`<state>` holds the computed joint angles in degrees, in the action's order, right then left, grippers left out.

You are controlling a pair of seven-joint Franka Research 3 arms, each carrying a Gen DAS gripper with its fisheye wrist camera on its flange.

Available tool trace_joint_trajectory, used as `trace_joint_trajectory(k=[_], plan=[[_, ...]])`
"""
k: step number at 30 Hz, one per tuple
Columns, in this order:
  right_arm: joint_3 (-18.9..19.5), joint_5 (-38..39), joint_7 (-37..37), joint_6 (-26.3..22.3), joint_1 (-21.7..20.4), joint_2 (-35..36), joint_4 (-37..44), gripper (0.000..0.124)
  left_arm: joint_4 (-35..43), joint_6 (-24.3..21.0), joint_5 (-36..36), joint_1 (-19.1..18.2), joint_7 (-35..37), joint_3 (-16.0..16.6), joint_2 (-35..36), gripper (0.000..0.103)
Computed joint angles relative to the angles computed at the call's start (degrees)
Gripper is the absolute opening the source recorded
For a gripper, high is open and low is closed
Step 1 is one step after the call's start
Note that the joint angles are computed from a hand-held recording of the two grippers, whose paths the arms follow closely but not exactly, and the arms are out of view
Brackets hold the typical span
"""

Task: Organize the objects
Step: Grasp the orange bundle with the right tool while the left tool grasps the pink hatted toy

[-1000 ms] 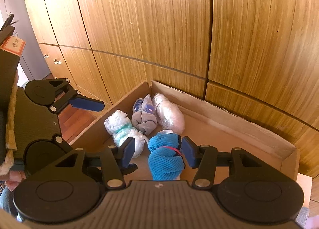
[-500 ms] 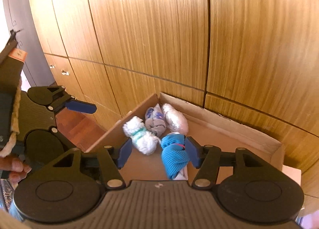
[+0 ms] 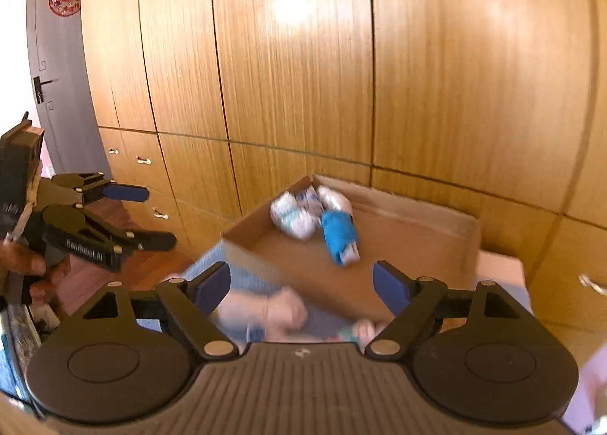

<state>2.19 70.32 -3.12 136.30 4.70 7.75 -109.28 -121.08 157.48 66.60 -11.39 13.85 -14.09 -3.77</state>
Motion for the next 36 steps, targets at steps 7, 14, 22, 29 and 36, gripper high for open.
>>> trace_joint_trajectory(k=[7, 14, 22, 29, 36], plan=[[-1.89, 7.19, -11.98, 3.82, 0.23, -6.2, -14.07, 0.08, -6.68, 4.63, 7.47, 0.52, -8.37, -0.71, -1.27, 0.103], [-1.42, 10.91, -15.31, 10.57, 2.3, -5.85, -17.33, 0.074, -4.9, 4.84, 8.46, 0.16, -9.31, 0.45, 2.17, 0.102], [-1.17, 12.63, -16.97, 12.84, 2.71, -4.06, -16.98, 0.063, -1.15, 6.27, 9.6, -1.04, -6.66, 2.21, 6.68, 0.1], [-1.05, 12.47, -17.44, 11.66, 2.2, -3.05, -16.6, 0.06, 0.35, 7.61, 8.68, -2.05, -2.31, 2.97, 8.47, 0.093], [-0.92, 11.77, -17.18, 10.56, 1.79, -2.75, -16.45, 0.047, 0.11, 9.11, 1.64, -2.59, 3.95, 3.72, 9.34, 0.064]])
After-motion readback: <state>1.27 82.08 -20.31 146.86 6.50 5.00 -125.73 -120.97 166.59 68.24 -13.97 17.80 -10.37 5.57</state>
